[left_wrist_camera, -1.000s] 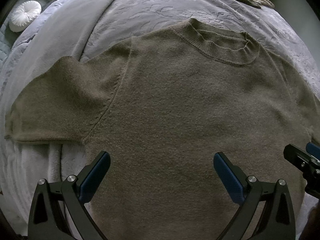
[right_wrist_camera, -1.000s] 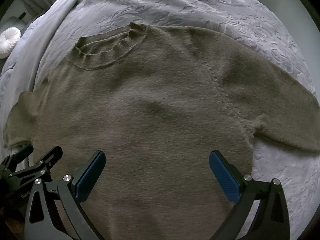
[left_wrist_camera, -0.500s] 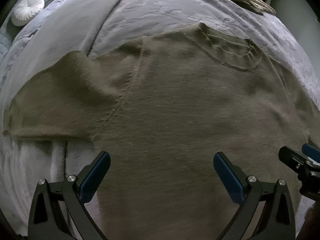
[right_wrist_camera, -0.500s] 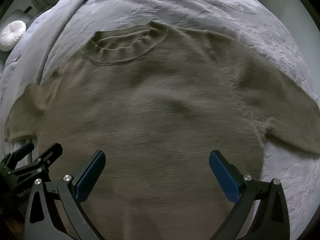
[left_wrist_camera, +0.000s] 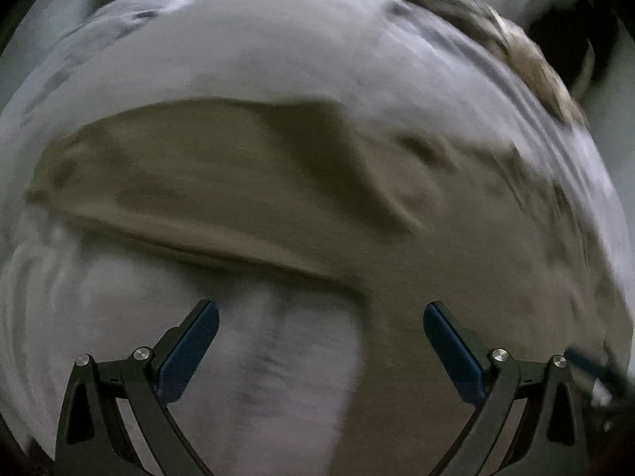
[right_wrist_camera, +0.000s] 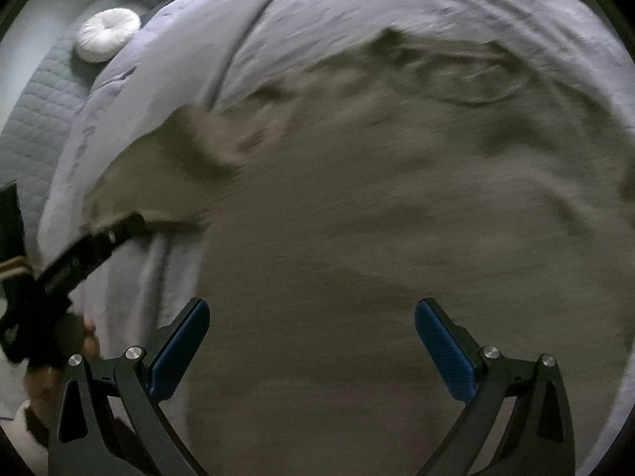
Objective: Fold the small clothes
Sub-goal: 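Grasp the sweater side and sleeve with the left tool and fold it across the body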
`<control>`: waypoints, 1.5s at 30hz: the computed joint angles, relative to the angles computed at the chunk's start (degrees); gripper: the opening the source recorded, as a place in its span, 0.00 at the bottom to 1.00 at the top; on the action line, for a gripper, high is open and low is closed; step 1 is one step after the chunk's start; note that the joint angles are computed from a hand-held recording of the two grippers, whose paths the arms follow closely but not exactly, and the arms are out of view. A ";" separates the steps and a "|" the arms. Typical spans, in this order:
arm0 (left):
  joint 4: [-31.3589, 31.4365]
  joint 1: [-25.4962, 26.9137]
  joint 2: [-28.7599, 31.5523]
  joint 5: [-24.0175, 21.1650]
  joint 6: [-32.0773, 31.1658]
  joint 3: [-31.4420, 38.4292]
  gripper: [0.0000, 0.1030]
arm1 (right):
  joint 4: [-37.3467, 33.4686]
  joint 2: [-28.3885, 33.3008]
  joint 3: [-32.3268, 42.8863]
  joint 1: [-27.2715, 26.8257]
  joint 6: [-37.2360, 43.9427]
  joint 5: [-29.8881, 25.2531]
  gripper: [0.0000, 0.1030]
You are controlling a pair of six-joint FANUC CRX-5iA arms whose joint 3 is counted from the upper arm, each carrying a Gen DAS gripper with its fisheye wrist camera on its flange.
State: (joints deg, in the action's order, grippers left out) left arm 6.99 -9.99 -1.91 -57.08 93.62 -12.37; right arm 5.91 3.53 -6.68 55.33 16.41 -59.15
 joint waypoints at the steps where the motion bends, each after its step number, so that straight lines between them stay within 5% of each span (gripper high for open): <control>1: 0.98 2.46 -1.50 1.99 -0.75 -1.90 1.00 | -1.39 1.14 1.16 -0.27 1.05 0.71 1.00; 5: 3.88 10.25 -3.60 6.36 -3.56 -5.83 1.00 | -3.64 4.13 4.66 -0.08 3.40 0.22 1.00; 12: 14.63 21.49 1.96 10.24 -8.59 -8.64 1.00 | -5.18 7.75 9.51 0.26 7.12 -2.09 1.00; 19: 17.23 21.44 6.36 15.77 -7.97 -7.45 0.97 | -5.83 7.92 10.45 0.49 6.80 -2.74 1.00; 21: 16.47 22.16 6.24 16.24 -7.48 -7.04 0.73 | -5.87 7.80 10.22 0.57 6.51 -2.46 1.00; 23: 14.34 22.77 6.25 14.55 -5.03 -5.98 0.28 | -5.94 7.75 9.89 0.62 6.08 -2.00 1.00; 24: 17.32 23.90 5.54 14.72 -7.63 -7.59 0.18 | -6.07 7.52 9.60 0.57 5.85 -1.79 1.00; 25: 21.81 24.73 5.13 15.09 -11.10 -9.34 0.10 | -6.07 7.22 9.17 0.52 5.49 -1.36 1.00; 29: 27.82 25.22 2.19 16.84 -18.35 -12.51 0.07 | -5.10 5.44 7.04 0.83 4.03 0.04 1.00; 34: 45.87 20.24 0.93 17.91 -35.68 -15.04 0.07 | -1.66 0.34 1.13 1.59 -0.87 2.93 1.00; 37: 53.46 16.77 -1.06 14.72 -44.12 -16.11 0.07 | 1.29 -3.74 -3.26 1.99 -5.21 4.23 1.00; 45: 57.23 0.98 0.71 10.33 -48.77 -11.38 0.07 | 9.99 -16.91 -15.61 2.85 -18.41 1.40 1.00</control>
